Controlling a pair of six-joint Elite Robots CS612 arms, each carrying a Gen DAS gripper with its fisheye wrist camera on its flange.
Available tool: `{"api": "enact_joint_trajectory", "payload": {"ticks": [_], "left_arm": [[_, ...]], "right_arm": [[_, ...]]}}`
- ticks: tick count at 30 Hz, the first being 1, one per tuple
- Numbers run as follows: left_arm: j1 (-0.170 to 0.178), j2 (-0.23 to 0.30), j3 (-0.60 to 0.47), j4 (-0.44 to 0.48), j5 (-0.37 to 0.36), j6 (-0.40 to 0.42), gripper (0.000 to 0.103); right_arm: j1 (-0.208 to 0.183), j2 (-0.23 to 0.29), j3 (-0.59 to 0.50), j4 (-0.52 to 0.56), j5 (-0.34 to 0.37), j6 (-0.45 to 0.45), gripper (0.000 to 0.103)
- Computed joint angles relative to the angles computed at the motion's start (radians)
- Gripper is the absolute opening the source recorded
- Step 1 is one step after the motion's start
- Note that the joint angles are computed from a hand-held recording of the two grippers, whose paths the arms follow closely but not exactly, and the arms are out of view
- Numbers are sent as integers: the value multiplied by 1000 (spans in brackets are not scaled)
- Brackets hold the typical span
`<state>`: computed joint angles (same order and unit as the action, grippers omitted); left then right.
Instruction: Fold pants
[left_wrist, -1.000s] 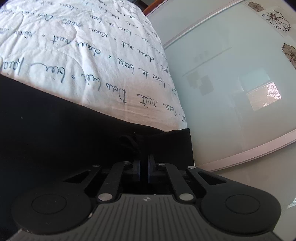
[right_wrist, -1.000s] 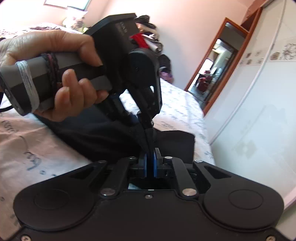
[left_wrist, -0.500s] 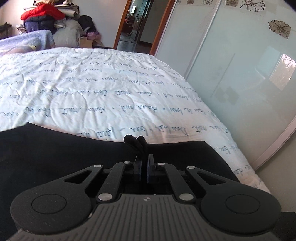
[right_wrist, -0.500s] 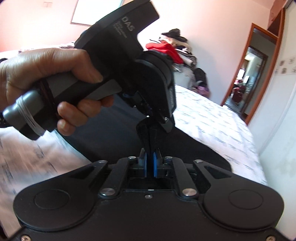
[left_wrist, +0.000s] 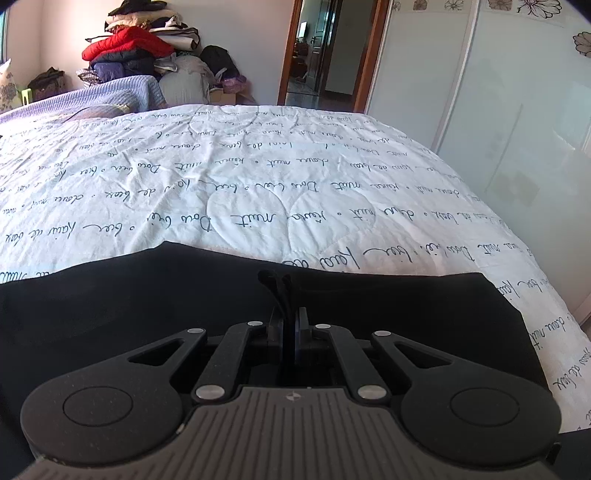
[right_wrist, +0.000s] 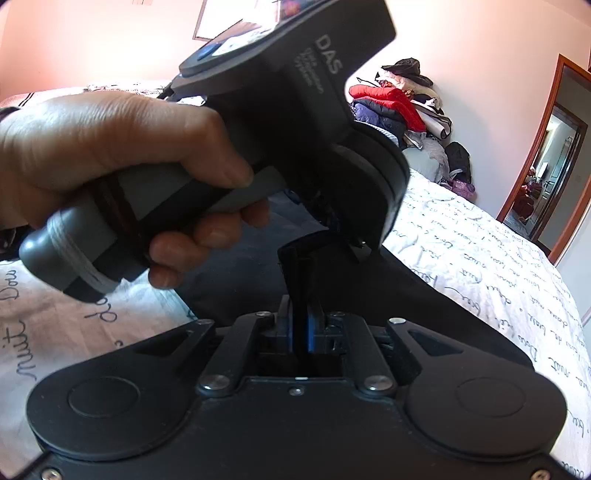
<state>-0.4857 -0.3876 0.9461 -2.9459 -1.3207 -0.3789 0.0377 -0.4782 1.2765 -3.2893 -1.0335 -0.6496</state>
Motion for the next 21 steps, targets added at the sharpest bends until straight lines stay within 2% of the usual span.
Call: {"api": "enact_joint_trajectory", "payload": {"ticks": [5, 8, 9, 10, 13, 14, 15, 17, 18, 19, 20, 21], "left_arm": [[7, 13, -16, 0, 0, 7, 6], [11, 17, -28, 61, 1, -4, 21], [12, 12, -21, 62, 9, -19, 30], [11, 3, -5, 59, 35, -27, 41], [-3, -19, 33, 50, 190, 14, 44], [-3, -29, 43, 53, 206, 37, 45], [0, -37, 49, 57, 187, 51, 46], [8, -50, 55, 56, 95, 70, 51], [8, -50, 53, 51, 55, 83, 58], [6, -47, 48, 44, 25, 100, 64], [0, -40, 41, 30, -2, 127, 67], [-7, -32, 32, 21, -18, 156, 70]], "right_arm": [[3, 2, 11, -9, -6, 10, 7], [7, 8, 0, 34, -29, -9, 9], [9, 10, -12, 52, -32, -11, 11], [4, 3, -8, 68, -16, -6, 13], [-36, -29, 15, 124, 118, 61, 13], [-54, -38, 27, 101, 150, 92, 13], [-66, -42, 33, 72, 149, 123, 13], [-83, -40, 23, 27, 72, 178, 13], [-87, -34, 10, 18, 18, 192, 13], [-88, -26, -10, 28, -55, 213, 13], [-92, -16, -34, 58, -105, 235, 14], [-98, -6, -65, 113, -119, 253, 14]]}}
